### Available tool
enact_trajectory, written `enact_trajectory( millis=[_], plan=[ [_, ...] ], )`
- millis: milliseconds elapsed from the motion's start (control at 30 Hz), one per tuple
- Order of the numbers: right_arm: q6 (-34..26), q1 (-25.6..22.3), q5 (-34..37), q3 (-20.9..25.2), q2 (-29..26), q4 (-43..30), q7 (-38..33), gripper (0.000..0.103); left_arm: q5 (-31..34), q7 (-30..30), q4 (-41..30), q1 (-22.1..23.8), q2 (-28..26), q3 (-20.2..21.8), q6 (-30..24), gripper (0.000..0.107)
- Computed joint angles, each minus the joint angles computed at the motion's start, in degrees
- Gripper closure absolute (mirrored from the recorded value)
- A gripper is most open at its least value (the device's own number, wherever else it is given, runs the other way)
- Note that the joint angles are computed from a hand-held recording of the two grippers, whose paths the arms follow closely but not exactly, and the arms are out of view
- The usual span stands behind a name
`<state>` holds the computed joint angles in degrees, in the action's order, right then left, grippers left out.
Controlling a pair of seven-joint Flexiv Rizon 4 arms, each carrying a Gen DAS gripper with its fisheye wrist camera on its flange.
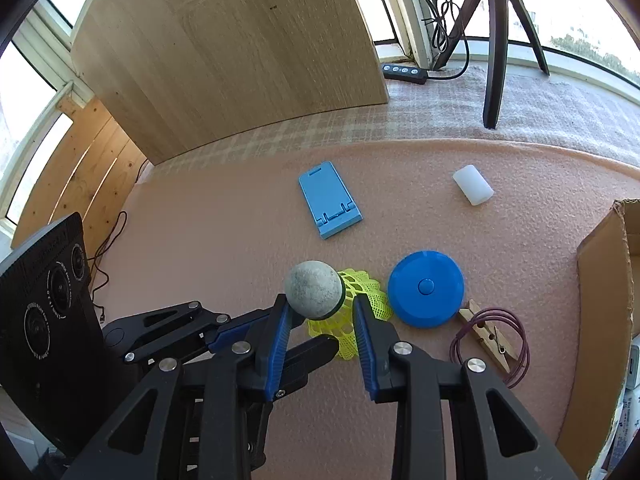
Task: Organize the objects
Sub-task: 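Close the right gripper on the yellow shuttlecock's cork head, then carry the shuttlecock with the right gripper into the box and release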
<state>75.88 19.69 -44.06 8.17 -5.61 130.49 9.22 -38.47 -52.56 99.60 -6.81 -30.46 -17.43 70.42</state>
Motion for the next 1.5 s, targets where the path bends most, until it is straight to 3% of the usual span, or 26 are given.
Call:
enact_trajectory(
  millis=[100, 433, 733, 1067, 1500],
  plan=[
    [-0.86, 0.17, 0.16, 0.15, -0.11, -0.37, -0.61, 0.075, 1.90, -1.91, -0.86, -1.09, -0.63, 1.50, -0.12, 0.071],
    [-1.94, 0.22, 0.54, 0.25, 0.50, -0.33, -0.77, 0.076, 3.51, -0.78, -0.88, -0.34, -1.13, -0.24, 1.93, 0.075],
    [-3.71, -1.16, -1.62, 1.90, 4.94, 1.37, 1.41, 0.077, 3.26, 0.72, -0.85, -0.92, 0.89, -1.25, 2.67, 0.075],
    [-10.94, -4.14, 1.89, 6.19, 15.24, 5.47, 0.73, 0.077, 4.49, 0.36, -7.05, -4.89, -0.83, -1.98, 1.31, 0.075],
    [-22.73, -6.70, 15.67, 10.14, 32.90, 12.85, -7.19, 0.077, 12.72, -6.77, -23.69, -14.68, -9.29, 0.81, -5.16, 0.075]
  ],
)
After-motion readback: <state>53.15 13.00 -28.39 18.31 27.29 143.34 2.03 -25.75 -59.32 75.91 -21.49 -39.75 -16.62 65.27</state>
